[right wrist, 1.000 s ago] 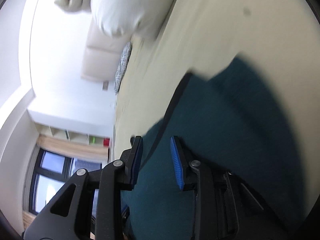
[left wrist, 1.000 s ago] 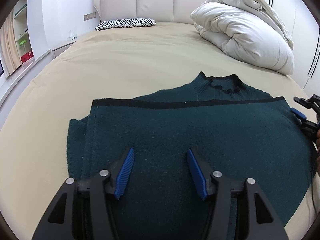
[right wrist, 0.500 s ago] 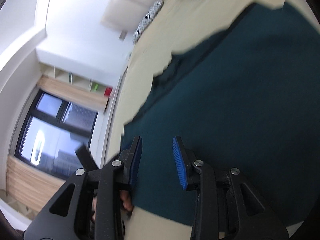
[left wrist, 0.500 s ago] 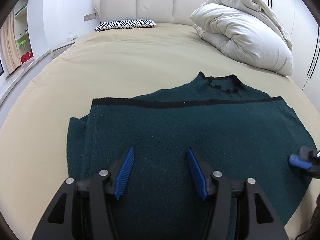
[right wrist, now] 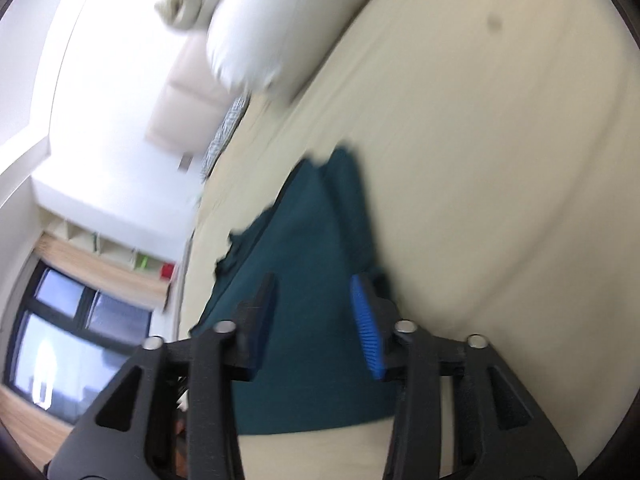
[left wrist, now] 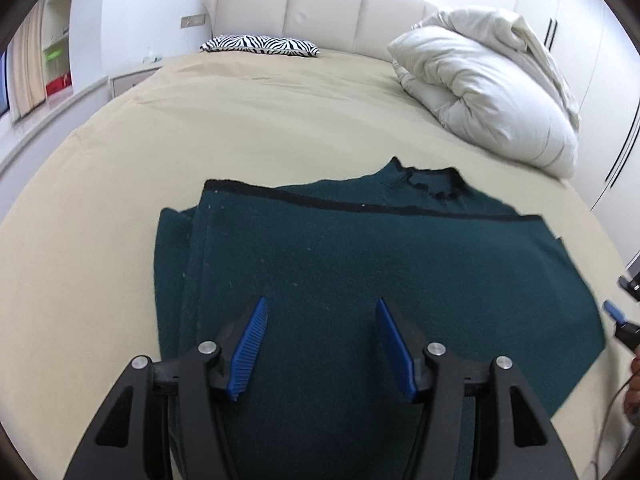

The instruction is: Fold small clothes

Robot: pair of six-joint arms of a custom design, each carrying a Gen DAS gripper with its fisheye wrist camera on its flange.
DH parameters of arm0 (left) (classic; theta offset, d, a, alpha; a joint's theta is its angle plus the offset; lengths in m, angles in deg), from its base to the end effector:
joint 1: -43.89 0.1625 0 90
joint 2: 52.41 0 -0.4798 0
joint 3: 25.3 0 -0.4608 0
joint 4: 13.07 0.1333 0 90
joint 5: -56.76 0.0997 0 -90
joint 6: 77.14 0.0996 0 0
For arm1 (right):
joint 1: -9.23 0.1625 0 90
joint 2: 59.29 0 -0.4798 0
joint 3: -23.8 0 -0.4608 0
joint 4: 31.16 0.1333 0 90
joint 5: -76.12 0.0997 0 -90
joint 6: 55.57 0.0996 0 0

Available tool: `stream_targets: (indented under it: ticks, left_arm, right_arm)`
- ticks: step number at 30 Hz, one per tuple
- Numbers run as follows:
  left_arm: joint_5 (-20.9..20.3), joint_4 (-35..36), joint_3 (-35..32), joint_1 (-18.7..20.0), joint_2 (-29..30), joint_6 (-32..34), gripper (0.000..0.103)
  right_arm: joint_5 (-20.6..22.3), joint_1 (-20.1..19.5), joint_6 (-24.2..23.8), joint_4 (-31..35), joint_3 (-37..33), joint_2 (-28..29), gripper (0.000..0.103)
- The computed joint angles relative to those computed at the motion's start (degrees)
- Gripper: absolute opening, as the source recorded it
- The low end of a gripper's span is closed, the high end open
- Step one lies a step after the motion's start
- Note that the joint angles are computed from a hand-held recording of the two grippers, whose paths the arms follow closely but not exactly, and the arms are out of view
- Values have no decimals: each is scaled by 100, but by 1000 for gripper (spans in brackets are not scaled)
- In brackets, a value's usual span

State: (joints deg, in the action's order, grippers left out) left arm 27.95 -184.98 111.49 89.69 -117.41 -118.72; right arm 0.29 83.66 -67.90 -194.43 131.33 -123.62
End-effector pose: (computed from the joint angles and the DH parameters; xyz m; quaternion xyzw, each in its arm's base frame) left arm -0.1579 -0.4788 0.1299 -0.0253 0.8582 -0.4007 0.3198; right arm -0.0302 -0.6958 0.2459 -0.0049 0.9589 -0.2786 0.0535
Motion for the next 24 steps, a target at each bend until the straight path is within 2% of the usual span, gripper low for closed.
stream_targets:
  ticks: [1, 3, 6, 8, 11, 14, 16, 20, 23, 24]
  left_arm:
    - [-69, -65, 28, -39, -19, -49, 60]
    - [-247, -135, 65, -105, -22, -153, 60]
    - [-641, -244, 61, -125, 41, -200, 60]
    - [-738, -316, 48, -155, 120, -209, 60]
    - [-858, -473, 39, -158, 211, -240, 62]
    - [-958, -638, 42, -138, 231, -210, 62]
    - [-997, -704, 46, -121, 239, -210, 62]
    - [-1085, -770, 59, -78, 235, -173, 63]
    - [-1142, -793, 79, -56, 208, -124, 63]
    - [-1162, -821, 88, -48, 201, -110, 63]
  right_arm:
    - [-14, -12, 40, -66, -10, -9, 56]
    - [-131, -36, -86, 292, -223, -57, 56]
    - [-422, 87, -238, 662, -471, 175, 56]
    - [-655, 140, -219, 925, -612, 321, 56]
    - [-775, 247, -329, 809, -614, 480, 57]
    - [-602, 234, -171, 1003, -743, 551, 57]
    - [-544, 253, -239, 1123, -762, 526, 56]
    - [-470, 317, -444, 1613, -860, 558, 50]
    - [-790, 389, -456, 1757, -919, 636, 43]
    - [-769, 371, -412, 1747, -915, 637, 40]
